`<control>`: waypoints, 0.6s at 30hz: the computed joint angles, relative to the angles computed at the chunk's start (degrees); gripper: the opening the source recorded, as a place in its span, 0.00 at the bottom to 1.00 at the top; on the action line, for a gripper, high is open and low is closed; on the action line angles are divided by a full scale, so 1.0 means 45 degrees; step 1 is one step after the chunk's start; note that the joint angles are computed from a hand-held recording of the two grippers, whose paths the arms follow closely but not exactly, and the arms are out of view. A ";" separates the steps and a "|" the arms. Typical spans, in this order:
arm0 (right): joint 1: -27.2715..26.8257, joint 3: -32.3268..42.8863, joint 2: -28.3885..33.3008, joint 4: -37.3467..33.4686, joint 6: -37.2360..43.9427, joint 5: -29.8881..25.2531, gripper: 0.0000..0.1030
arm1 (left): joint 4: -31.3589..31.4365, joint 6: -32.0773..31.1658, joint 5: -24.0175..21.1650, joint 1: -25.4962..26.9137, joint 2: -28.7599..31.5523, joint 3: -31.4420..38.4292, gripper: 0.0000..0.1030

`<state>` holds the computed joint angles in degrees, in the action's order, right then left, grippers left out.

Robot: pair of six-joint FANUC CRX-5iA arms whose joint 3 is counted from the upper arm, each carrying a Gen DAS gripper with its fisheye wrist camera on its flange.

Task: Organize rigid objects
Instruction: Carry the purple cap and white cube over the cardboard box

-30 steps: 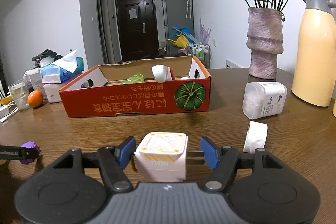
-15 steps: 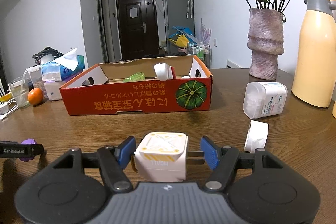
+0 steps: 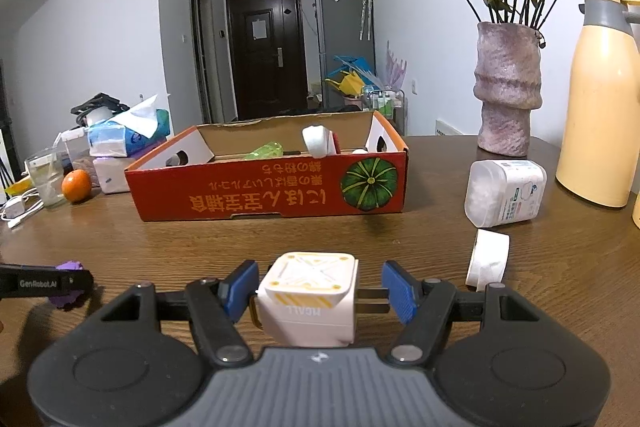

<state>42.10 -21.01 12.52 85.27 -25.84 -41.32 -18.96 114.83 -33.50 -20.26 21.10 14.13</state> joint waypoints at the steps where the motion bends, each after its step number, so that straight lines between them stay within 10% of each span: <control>1: 0.0003 -0.0030 -0.0027 0.0063 -0.0040 0.0009 0.65 | -0.0105 0.0125 0.0024 -0.0039 -0.0069 -0.0034 0.54; 18: -0.0244 -0.0677 -0.0847 0.2322 -0.1014 0.0088 0.65 | -0.0756 0.1545 0.1312 -0.0635 -0.1276 -0.0791 0.54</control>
<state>41.00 -24.06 8.71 95.72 -30.41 -40.92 -22.37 121.78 -27.60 -23.12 15.35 10.57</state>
